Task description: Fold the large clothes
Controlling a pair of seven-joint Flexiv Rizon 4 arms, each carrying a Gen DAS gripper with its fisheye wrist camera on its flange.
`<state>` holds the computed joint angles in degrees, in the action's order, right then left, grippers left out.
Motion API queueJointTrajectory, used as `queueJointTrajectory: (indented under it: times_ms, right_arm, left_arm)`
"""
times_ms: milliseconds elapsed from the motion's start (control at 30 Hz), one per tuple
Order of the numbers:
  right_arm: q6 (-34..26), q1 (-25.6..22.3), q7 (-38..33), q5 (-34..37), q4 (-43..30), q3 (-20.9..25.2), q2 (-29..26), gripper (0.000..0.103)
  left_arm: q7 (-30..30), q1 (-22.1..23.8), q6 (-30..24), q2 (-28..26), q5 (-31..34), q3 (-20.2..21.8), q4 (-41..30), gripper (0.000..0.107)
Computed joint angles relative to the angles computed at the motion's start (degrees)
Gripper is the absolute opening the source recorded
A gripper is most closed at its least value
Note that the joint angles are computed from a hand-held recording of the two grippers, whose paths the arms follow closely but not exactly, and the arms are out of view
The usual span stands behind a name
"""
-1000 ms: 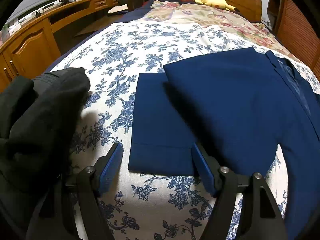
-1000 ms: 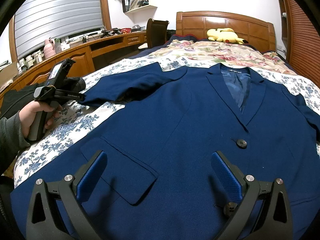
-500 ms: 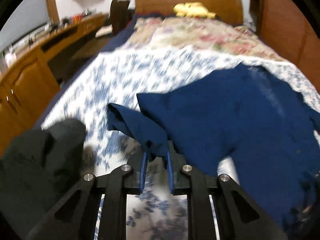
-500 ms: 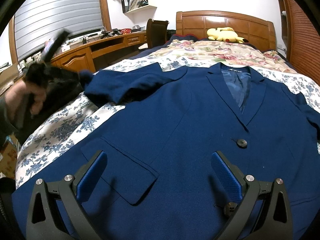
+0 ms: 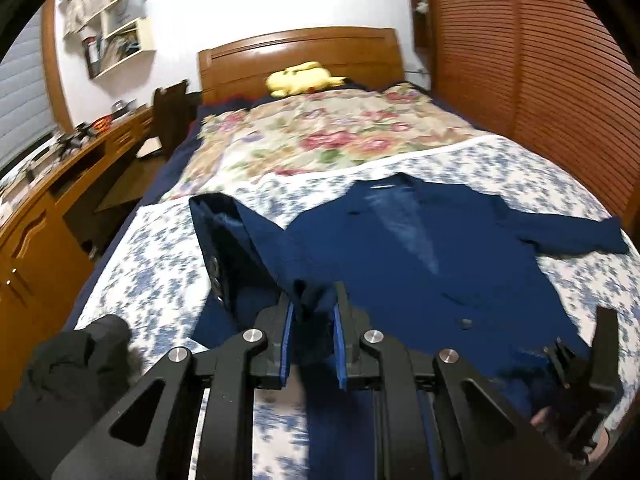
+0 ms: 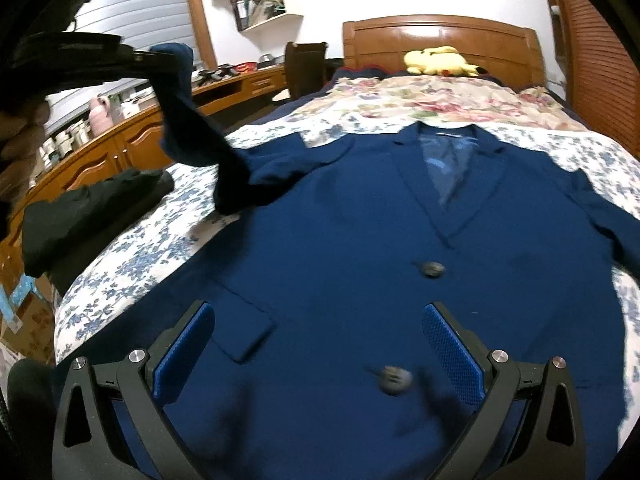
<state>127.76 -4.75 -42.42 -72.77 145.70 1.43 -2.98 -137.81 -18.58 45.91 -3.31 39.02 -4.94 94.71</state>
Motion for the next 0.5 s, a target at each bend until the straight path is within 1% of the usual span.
queueJointTrajectory:
  times_ms: [100, 200, 333, 467, 500]
  right_arm:
    - [-0.3, -1.9, -0.7, -0.5, 1.0, -1.4, 2.3, 0.103]
    - [0.2, -3.9, 1.4, -2.9, 1.6, -3.1, 4.5, 0.103]
    - [-1.0, -5.9, 2.7, -4.4, 3.5, -4.2, 7.8, 0.103]
    - [-2.7, -7.8, 4.3, -7.5, 5.5, -5.5, 11.5, 0.103]
    - [-2.9, -8.6, 5.0, -9.2, 6.2, -6.2, 12.5, 0.103]
  left_arm:
    - [0.1, -1.5, -0.4, -1.1, 1.0, -1.2, -1.5, 0.018]
    - [0.8, -3.0, 0.2, -2.3, 0.5, -1.7, -2.1, 0.018]
    - [1.6, -5.2, 0.8, -3.8, 0.4, -1.9, -3.1, 0.018]
    - [2.5, -7.5, 0.5, -4.7, 0.7, -1.8, -3.6, 0.018]
    - [2.5, -8.1, 0.4, -4.8, 1.2, -1.7, -3.6, 0.019]
